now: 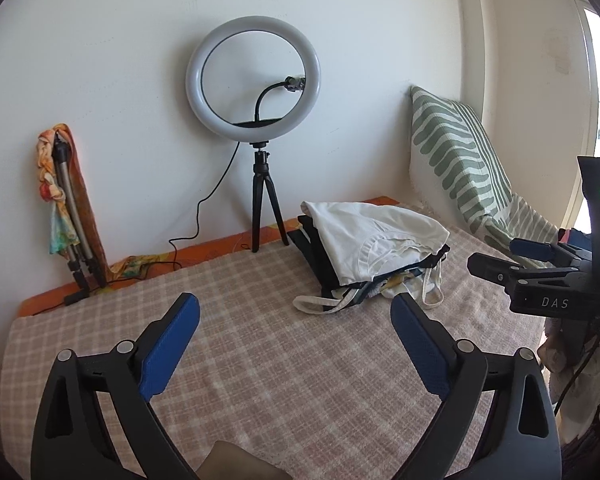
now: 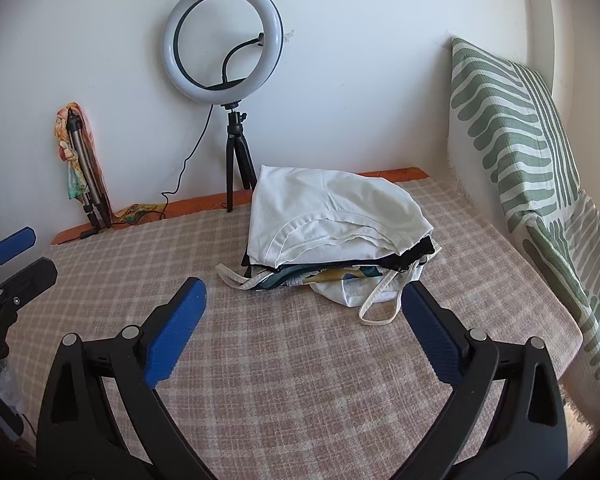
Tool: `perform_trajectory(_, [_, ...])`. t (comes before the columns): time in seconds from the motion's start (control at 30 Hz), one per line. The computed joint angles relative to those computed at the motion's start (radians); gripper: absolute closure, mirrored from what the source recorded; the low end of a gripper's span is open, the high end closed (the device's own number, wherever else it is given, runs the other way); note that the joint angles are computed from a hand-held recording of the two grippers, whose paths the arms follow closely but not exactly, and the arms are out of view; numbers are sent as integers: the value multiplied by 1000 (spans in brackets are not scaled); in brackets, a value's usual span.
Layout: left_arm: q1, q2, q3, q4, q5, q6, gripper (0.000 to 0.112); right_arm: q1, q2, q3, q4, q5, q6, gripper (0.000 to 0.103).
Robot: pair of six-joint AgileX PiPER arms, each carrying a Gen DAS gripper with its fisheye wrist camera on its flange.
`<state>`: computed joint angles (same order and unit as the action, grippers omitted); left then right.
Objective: Fold small clothes
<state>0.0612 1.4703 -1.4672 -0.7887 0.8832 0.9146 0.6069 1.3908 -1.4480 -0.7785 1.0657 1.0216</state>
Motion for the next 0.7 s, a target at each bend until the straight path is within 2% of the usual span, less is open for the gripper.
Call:
perform_trajectory(0.2, [20,-48,85,-4,-38,44,15,43,-18,34,-109,20,113,0])
perform_trajectory(0.4, [23,-87,156,7,-100,58,12,57,-30,70,-147,19,169,0])
perform_trajectory(0.7, [37,-105,192,6,-123,84,10,64,-23,90,-155,17,180,0])
